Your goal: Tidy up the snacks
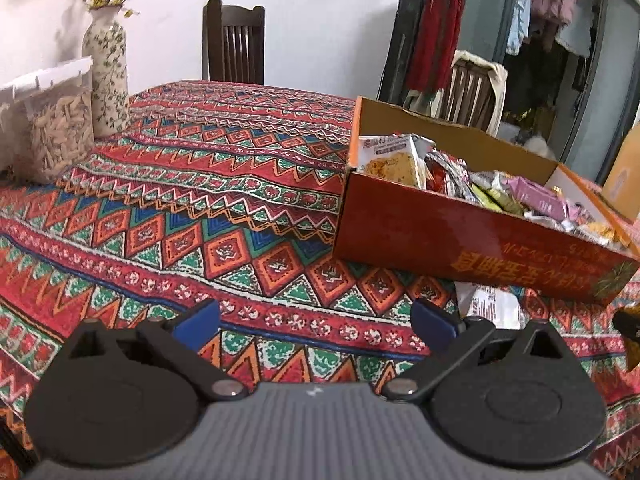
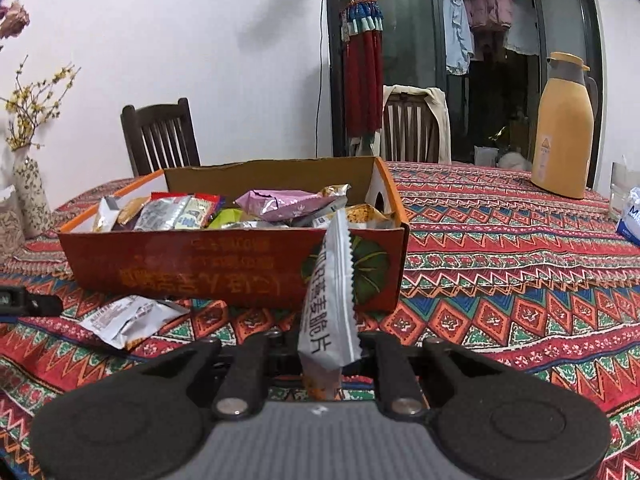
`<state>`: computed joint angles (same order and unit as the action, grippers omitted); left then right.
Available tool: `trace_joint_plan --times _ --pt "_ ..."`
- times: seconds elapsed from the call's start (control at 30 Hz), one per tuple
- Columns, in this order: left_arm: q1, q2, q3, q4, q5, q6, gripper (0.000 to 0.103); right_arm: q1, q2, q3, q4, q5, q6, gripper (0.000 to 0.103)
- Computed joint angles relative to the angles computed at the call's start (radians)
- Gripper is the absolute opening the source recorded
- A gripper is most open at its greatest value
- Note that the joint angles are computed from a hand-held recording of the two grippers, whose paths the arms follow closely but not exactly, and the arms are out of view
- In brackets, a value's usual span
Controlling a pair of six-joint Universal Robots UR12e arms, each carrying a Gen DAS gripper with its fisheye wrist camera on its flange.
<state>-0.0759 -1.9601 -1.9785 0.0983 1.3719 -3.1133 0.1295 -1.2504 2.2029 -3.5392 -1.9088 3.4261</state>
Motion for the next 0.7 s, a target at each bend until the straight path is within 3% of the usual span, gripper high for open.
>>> trace_joint_plan --times 0.27,0.4,0.7 --pt "-0.042 0.023 0.009 -0.021 -0.002 0.081 0.103 -0.013 -0.007 0.013 -0.021 0.029 0.024 0.014" --pt "-0.067 0.023 0.029 -0.085 -0.041 0.118 0.103 -0.015 -0.010 0.019 -0.031 0.032 0.025 0.014" --pt "-0.125 -0.017 0.071 -0.144 0.004 0.143 0.103 -0.018 -0.013 0.023 -0.035 0.043 0.025 0.015"
